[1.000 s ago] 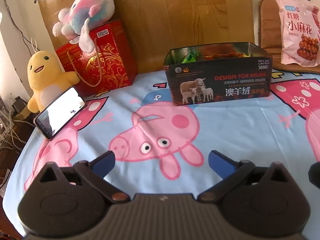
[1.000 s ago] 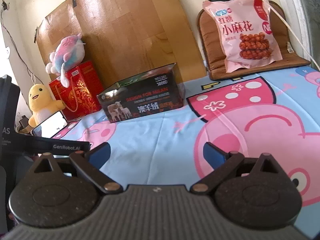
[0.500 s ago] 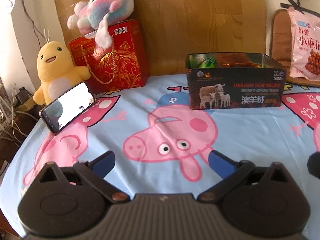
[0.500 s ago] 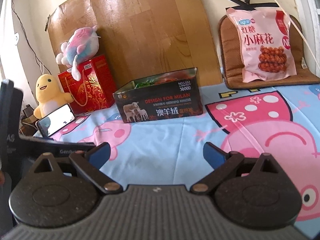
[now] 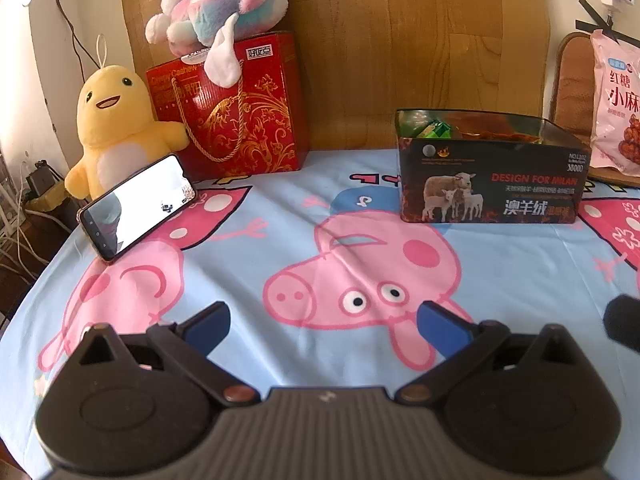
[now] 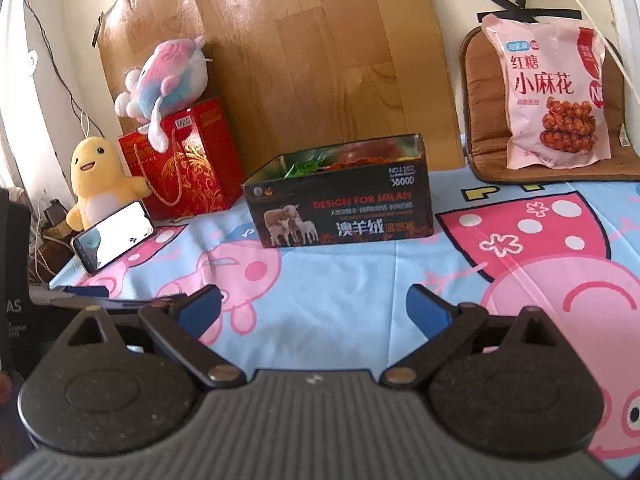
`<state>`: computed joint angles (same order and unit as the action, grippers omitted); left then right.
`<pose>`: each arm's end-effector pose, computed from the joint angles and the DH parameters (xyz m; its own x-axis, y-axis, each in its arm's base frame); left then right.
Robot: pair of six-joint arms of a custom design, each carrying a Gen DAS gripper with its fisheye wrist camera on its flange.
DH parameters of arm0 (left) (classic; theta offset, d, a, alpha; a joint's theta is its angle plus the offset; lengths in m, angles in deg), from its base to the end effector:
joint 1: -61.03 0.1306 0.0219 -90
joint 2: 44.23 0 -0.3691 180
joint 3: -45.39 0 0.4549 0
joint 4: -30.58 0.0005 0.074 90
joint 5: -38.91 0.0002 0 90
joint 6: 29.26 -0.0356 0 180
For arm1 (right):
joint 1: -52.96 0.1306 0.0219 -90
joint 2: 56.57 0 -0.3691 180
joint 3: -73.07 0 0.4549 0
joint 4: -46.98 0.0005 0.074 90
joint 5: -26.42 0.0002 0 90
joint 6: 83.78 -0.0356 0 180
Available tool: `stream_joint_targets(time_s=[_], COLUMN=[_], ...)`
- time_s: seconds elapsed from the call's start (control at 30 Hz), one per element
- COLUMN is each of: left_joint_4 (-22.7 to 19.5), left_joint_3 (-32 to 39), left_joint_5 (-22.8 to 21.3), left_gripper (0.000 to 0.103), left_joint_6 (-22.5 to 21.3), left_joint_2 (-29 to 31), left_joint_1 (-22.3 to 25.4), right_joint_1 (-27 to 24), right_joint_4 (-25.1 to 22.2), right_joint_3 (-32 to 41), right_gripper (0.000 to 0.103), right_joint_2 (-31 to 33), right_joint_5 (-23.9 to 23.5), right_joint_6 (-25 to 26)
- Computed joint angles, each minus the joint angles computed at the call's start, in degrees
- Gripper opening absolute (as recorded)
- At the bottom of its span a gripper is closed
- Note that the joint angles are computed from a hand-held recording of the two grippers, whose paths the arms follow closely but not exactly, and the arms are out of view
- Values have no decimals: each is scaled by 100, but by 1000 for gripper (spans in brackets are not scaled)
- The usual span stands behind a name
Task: Organize snacks
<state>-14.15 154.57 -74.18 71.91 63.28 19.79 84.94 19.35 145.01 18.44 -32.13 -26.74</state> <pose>0.5093 -0.4286 0.4228 -0.5794 0.2710 -0.7687 0.2841 0.9511 0.1212 0.4090 0.2329 0.4093 -0.4021 0.2961 -0.8664 0.1758 0.9536 0.2443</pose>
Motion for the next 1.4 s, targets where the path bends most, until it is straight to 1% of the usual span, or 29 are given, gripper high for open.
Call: stream_joint_targets(time_s=[0.17,0.53,0.7,0.83,1.23,1.4], left_joint_4=[-49,-186,-361,-396,-522,-625], left_joint_3=[52,245,486,614,877,1018], left_joint_5=[117,75,125,52,-92,-87], left_gripper=[103,103,103,103,103,103], left_joint_6=[-44,-148,-155,-208,-361,-376], left_joint_2=[28,116,272,348,503,601], left_joint_1=[-16,-158,-238,-330,-519,-573], right_joint_1=[-4,42,28,23,-136,-163], right_joint_4=[-21,126,170,204,385,446], right_joint_3=[29,-160,-316,-466,-855,-958], right_gripper=[100,100,100,100,100,100], right_joint_2=[39,-122,-281,-429,-804,-914], right_joint_5=[-80,37,104,235,138,171], right_joint_6=[-15,153,-2,-46,-339,-331])
